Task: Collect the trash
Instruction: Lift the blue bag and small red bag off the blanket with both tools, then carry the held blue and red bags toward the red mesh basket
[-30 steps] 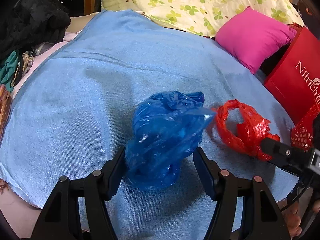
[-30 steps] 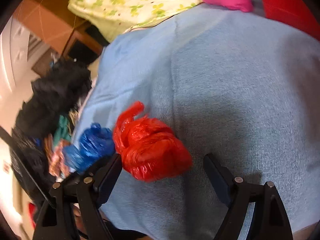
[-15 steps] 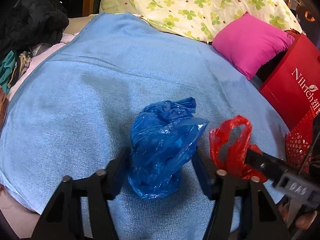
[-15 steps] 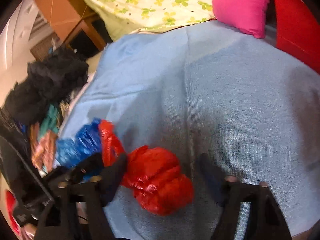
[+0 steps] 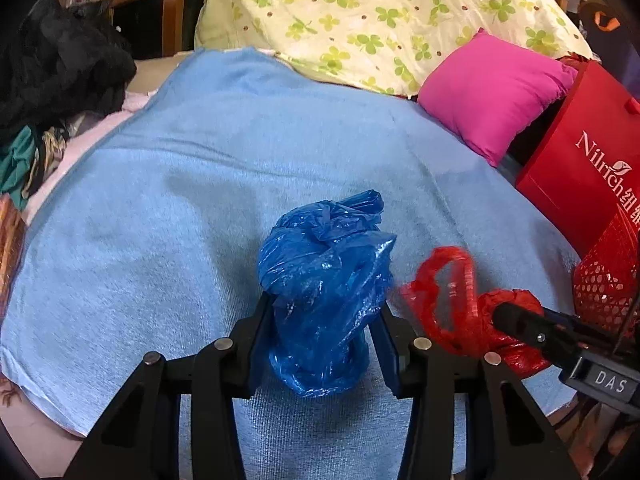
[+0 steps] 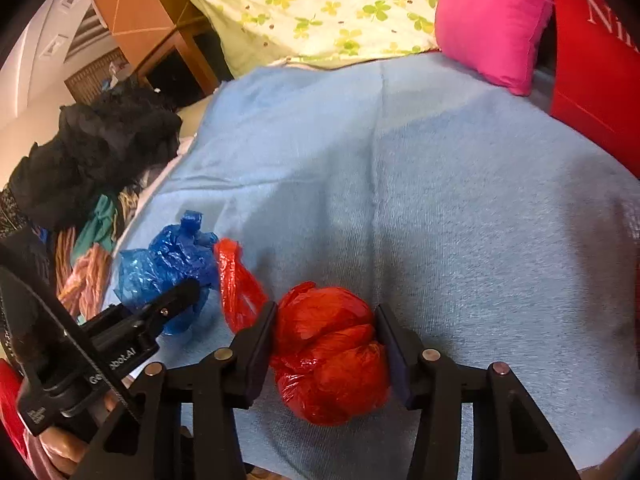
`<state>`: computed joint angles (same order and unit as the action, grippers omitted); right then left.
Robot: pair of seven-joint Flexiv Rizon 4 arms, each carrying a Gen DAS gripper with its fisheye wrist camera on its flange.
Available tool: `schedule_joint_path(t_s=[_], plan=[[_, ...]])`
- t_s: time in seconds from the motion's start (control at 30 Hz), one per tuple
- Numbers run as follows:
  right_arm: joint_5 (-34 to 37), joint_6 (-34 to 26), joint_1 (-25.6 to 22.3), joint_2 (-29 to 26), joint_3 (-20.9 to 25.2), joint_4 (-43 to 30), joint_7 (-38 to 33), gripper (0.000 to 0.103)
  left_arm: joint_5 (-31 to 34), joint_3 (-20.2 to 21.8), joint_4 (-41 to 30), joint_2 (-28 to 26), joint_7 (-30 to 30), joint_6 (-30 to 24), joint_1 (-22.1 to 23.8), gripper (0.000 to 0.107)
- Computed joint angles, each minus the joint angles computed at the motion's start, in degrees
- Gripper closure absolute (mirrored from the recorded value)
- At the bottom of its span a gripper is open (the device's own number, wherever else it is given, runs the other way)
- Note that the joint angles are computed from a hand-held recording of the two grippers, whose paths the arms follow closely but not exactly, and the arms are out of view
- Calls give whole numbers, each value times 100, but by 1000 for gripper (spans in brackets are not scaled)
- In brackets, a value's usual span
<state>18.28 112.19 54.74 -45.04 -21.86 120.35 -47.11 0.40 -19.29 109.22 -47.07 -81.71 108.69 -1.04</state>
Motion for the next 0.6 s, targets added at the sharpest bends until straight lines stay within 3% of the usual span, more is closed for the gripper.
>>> schedule_joint_path(t_s=[0.6], plan=[[940, 415, 1015, 133, -899, 390, -151, 52, -158, 1015, 348, 412, 172, 903, -960, 59]])
